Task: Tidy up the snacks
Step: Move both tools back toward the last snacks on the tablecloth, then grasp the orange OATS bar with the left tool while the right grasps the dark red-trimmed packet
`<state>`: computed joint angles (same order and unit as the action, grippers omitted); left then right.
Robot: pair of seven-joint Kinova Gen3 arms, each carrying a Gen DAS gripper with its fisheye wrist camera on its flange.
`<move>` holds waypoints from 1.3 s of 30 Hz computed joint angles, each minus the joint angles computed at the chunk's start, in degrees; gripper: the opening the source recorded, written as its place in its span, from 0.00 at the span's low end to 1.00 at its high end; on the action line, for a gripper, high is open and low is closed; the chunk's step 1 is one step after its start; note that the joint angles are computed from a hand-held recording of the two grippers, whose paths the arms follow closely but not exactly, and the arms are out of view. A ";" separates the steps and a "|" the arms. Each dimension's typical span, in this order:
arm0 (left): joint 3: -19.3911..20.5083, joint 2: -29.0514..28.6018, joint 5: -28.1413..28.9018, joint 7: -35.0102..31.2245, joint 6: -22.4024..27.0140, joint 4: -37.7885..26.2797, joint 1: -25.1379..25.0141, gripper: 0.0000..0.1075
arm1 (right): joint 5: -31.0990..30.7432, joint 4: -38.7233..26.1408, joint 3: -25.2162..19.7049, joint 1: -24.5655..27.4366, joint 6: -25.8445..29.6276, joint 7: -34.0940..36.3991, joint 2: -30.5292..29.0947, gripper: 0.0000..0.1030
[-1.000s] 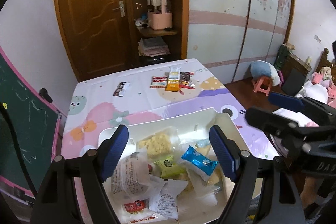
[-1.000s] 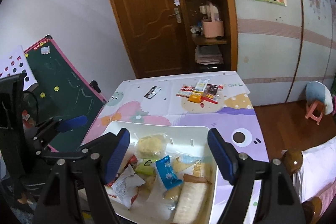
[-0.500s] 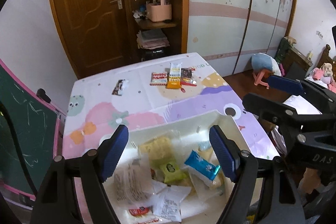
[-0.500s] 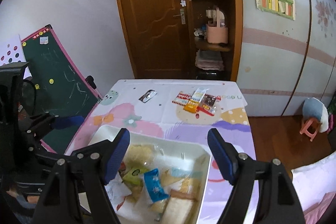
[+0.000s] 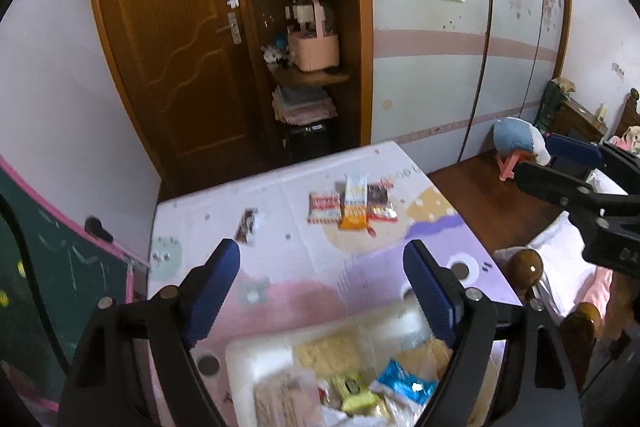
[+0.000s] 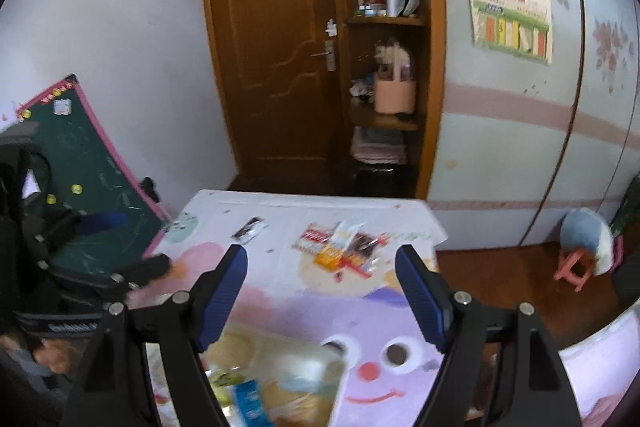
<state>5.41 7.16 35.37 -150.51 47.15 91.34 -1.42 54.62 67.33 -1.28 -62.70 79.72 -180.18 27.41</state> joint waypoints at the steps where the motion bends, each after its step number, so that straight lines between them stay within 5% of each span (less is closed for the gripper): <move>1: 0.24 0.19 -1.06 1.11 -1.00 -0.95 0.82 0.77 | -0.69 -0.77 0.12 0.85 0.68 1.40 0.04 0.75; 8: 2.93 5.05 -10.60 11.43 -0.10 -12.07 5.78 0.79 | -5.42 -4.16 1.40 7.88 2.26 9.15 -0.34 0.75; 19: 1.46 20.77 -33.45 28.93 0.60 -30.48 22.15 0.79 | -17.73 -7.67 2.81 21.28 -4.02 17.73 4.17 0.75; 24: -0.76 30.62 -38.31 34.35 1.46 -35.57 26.25 0.79 | -24.42 -6.27 3.68 25.64 -8.69 18.38 8.24 0.75; 29: -2.01 41.25 -40.35 39.82 8.53 -45.18 28.30 0.79 | -31.25 -0.95 3.72 30.20 -17.02 16.52 10.09 0.75; 34: -1.89 46.56 -39.99 42.31 10.72 -48.47 28.64 0.77 | -34.84 3.23 4.42 32.34 -25.46 15.15 11.00 0.75; 39: -1.87 50.04 -40.19 42.25 12.66 -51.48 28.95 0.59 | -37.70 4.85 4.89 33.71 -32.02 14.83 12.82 0.75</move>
<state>3.54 57.20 -4.82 -108.26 59.81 39.86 27.52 16.92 72.18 3.61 -28.99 47.69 -165.34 40.24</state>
